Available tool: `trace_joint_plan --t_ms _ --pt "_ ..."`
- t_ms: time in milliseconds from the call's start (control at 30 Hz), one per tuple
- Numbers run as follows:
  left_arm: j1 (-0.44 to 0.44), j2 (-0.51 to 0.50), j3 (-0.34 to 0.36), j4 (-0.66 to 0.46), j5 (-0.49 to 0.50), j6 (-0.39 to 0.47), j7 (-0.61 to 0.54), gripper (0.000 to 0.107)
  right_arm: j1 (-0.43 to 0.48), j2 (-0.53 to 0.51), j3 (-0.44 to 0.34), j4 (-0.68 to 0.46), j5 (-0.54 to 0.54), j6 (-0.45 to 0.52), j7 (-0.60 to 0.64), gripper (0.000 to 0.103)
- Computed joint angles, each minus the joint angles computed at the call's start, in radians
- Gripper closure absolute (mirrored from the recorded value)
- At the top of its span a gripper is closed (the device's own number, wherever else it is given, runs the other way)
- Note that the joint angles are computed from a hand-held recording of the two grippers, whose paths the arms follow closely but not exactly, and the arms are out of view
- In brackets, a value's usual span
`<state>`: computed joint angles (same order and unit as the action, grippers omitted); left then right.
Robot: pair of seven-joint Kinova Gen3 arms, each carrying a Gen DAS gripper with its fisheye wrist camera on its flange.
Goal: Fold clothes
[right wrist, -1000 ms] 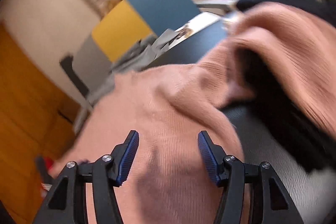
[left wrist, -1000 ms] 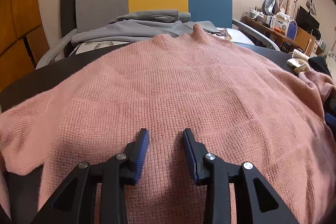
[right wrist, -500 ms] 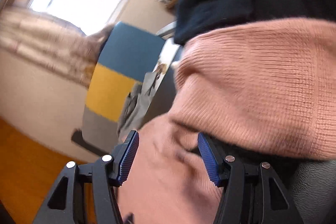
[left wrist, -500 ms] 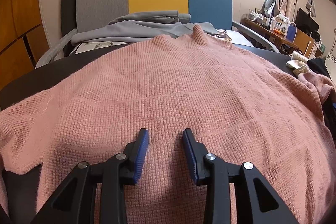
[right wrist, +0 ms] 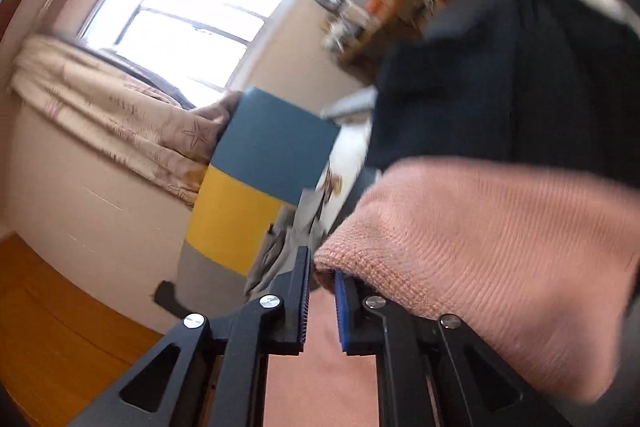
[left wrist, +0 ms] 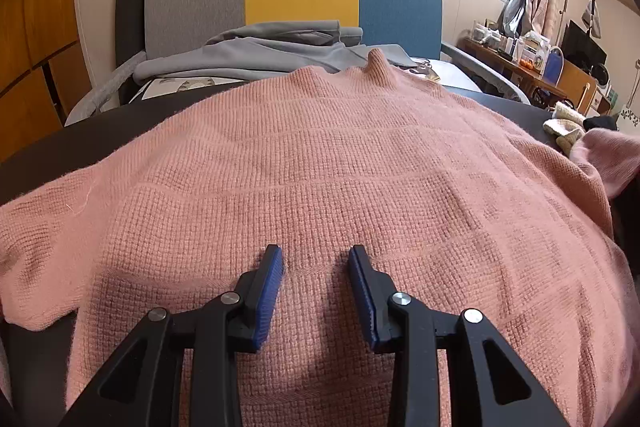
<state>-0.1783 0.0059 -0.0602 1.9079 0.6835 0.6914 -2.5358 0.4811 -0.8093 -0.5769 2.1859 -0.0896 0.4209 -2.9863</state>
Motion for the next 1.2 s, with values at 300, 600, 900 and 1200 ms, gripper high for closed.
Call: trace_joint_plan --t_ms 300,600,900,1200 --pt "0.0 0.001 0.0 0.001 0.003 -0.002 -0.002 0.073 0.058 -0.073 0.083 -0.078 0.139 0.247 0.126 0.093" --pt "0.004 0.0 0.003 0.002 -0.006 -0.011 0.004 0.073 -0.202 -0.139 0.417 0.23 -0.078 0.025 0.121 0.042" --pt "0.012 -0.006 0.003 0.008 -0.022 -0.024 0.019 0.072 -0.258 -0.1 0.607 0.227 -0.106 -0.119 0.16 0.09" --pt "0.02 -0.006 0.004 0.008 -0.037 -0.038 0.027 0.072 -0.079 -0.02 0.414 -0.002 0.109 0.132 0.426 0.092"
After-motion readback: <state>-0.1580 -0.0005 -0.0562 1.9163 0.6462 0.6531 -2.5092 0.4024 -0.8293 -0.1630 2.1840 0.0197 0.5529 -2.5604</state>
